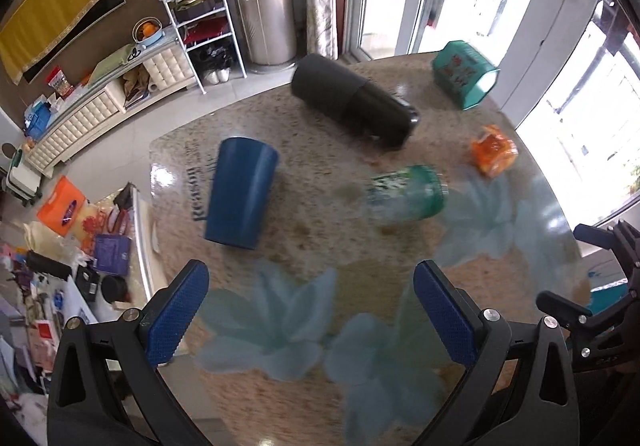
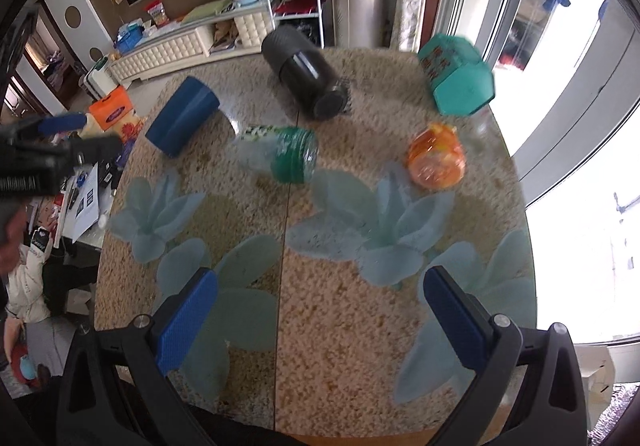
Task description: Flip cup upright
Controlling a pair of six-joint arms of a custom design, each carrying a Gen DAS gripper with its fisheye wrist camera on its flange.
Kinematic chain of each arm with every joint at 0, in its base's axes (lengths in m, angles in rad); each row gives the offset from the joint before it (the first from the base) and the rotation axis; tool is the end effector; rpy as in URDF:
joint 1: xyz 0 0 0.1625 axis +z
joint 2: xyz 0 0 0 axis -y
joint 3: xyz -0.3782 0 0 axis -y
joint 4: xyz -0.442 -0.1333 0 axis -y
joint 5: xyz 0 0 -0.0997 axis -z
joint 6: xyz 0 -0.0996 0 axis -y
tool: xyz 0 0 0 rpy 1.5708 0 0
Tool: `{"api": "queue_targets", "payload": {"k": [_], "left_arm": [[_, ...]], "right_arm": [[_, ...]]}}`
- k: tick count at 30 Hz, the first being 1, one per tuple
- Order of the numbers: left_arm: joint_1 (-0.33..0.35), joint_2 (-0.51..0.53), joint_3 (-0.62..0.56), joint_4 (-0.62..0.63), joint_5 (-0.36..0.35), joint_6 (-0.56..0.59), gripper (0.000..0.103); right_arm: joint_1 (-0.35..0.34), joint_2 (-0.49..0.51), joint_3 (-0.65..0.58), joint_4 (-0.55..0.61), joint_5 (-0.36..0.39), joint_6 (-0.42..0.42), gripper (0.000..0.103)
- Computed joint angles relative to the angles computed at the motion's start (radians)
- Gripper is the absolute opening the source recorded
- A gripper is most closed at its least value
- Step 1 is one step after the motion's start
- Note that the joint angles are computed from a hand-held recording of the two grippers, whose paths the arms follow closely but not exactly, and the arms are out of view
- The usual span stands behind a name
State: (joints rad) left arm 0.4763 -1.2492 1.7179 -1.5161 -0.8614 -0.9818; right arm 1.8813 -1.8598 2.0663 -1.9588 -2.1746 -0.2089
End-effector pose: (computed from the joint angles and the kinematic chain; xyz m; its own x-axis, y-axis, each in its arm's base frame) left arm -0.4090 -0.4340 0.2064 -0.6726 0.1273 -0.7290 0.3789 0.9054 -0.1914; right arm 0.2068 -0.3933 0.3717 -0.7351 -0.3448 0.5837 -0.4630 0.8843 -0.0608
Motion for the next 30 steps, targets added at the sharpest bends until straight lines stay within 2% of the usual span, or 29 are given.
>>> {"api": "queue_targets", "payload": {"k": [6,11,16,21,30], "left_arm": [[0.083,0.011,-0.044,-0.02,-0.011,0.099,0.103],[0.146,0.063,-0.107,0.035,-0.002,0.166,0.103],[0.223,0.102,-0.154,0.032,-0.067,0.261,0.103],[0.286,0.139,-0.181,0.035,-0.094,0.303,0.103],[0.371,0.201,-0.231,0.044,-0.116,0.293,0.103]], "right_arm": [[-0.035,0.045,-0.02,0.018,0.026,0.025,0.103],[-0.052,0.069,-0.033,0.027,0.035,0.031,0.103],[-0.076,0.08,-0.038,0.046,0.035,0.041,0.103],[-0.1,0.09,-0.048,0.07,0.034,0.055,0.103],[-0.129,0.12,-0.075,0.101,0.037,0.067,0.103]]}}
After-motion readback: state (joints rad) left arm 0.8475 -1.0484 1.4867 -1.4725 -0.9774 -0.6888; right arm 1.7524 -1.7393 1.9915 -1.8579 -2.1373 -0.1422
